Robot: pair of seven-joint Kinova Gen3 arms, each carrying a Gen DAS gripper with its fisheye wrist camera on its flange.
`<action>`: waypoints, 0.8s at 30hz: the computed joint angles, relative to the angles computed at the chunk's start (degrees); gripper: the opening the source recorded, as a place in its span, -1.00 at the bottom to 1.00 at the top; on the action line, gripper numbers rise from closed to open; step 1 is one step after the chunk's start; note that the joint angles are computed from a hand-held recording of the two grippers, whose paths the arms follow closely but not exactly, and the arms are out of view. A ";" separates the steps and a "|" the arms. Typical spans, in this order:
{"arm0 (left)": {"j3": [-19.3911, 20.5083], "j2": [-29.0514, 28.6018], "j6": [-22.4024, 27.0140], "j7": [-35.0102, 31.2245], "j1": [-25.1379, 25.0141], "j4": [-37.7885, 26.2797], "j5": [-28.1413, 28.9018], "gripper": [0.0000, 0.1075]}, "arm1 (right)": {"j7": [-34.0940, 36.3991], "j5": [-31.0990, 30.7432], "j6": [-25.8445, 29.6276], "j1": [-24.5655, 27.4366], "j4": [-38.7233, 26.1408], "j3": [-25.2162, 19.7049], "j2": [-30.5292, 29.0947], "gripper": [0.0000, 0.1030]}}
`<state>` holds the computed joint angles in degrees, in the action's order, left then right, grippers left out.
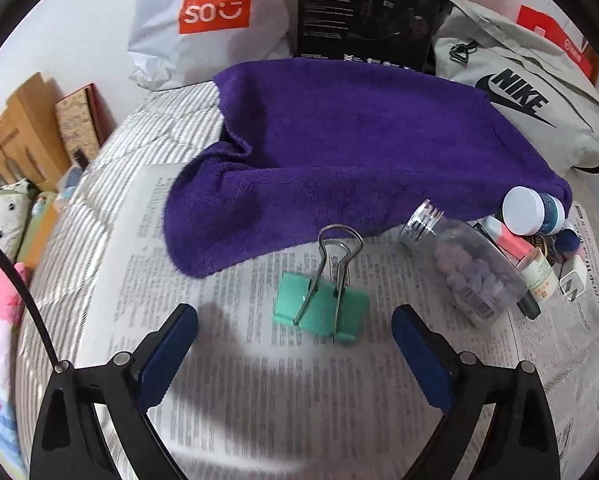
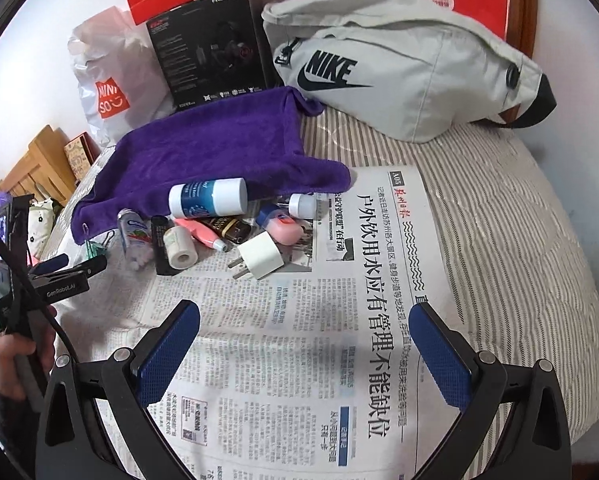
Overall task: Organize rigid objects
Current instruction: 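Grasp the green binder clip with the left gripper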
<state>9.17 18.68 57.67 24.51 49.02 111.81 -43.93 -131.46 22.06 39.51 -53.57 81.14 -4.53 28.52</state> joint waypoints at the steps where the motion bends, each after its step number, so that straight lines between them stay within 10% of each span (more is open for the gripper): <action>1: -0.02 0.09 -0.03 -0.47 -0.03 0.25 -0.49 0.78 | 0.56 -0.48 -0.47 0.62 -0.01 -0.38 0.25 1.00; 8: 0.15 -1.48 -3.46 -0.57 0.34 3.91 -6.27 0.43 | 6.33 -6.96 1.45 4.52 -4.07 -2.25 4.20 0.97; 14: 1.23 -3.64 -6.78 -0.83 -0.47 6.81 -9.71 -0.25 | 8.17 -7.71 3.65 3.80 -6.73 -1.10 6.03 0.97; 24: 1.87 -2.92 -6.41 1.25 0.11 6.90 -11.56 -0.27 | 10.48 -6.01 7.28 1.92 -14.79 1.43 11.14 0.84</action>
